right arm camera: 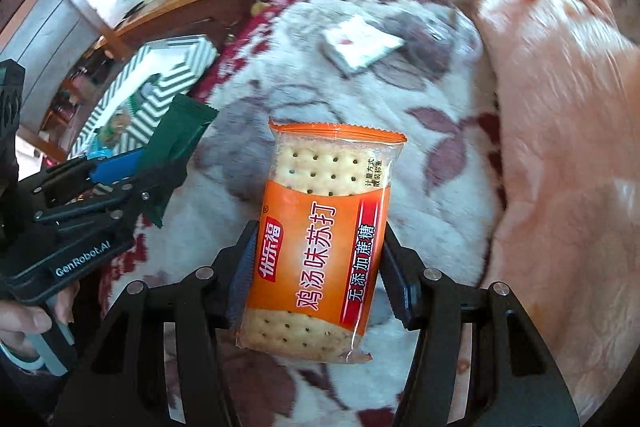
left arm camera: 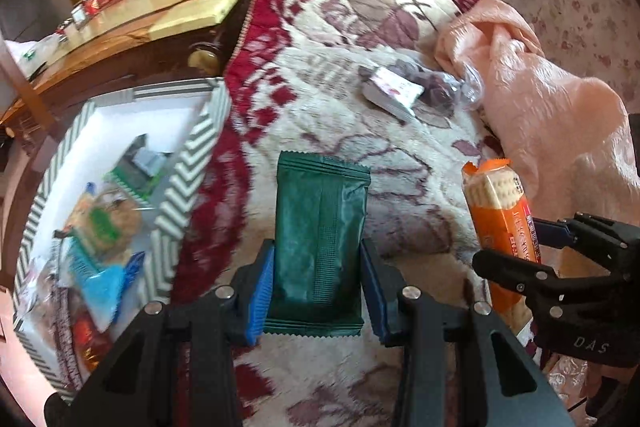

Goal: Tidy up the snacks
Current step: 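Carry the green packet and orange cracker pack over the white tray with both tools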

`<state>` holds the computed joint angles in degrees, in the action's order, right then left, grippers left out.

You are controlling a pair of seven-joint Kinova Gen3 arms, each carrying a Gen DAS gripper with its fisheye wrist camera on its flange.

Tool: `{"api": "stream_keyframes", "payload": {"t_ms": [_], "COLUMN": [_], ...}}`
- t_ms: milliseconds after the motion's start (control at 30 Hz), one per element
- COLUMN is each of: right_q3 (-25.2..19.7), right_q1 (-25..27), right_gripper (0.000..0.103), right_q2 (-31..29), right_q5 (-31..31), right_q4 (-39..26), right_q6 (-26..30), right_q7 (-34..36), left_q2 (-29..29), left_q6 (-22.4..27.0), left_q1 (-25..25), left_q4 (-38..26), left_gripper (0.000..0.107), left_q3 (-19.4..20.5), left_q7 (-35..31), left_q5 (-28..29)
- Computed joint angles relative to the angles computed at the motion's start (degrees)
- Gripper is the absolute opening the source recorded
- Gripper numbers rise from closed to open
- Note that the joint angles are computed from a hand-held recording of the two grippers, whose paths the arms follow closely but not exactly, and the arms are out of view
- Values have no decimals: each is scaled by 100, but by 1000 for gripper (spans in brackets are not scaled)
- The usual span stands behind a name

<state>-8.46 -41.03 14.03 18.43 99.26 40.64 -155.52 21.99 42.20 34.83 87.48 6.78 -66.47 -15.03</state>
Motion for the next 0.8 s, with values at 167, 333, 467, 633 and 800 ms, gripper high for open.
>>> {"api": "stream_keyframes", "payload": {"t_ms": [167,333,467,633,800], "right_q3": [-46,-30,-8,22,42], "right_q1": [-88,-234,-328,-439,-506], "right_gripper": [56,56,56,56,53], "right_q2": [180,366,527,761,962], "right_q5": [-7,-22,-62,-130,-259], "right_q4": [-377,-748,-1060,-1496,-1868], "right_q6": [116,252,359,546,713], "right_q7": [214,425,611,910,1228], "left_q2": [-224,-401,-535,-684,-799], "left_q6": [-90,-167,-235,-313,-368], "left_q1": [-33,-193,-322,-523,-716], "left_q4": [230,446,597,767,921], "left_gripper": [43,43,43,43,43], "left_q3": [-104,-104,-110,-107,-101], "left_q7": [211,343,444,519,570], "left_q5": [-130,-161,-198,-193,-168]}}
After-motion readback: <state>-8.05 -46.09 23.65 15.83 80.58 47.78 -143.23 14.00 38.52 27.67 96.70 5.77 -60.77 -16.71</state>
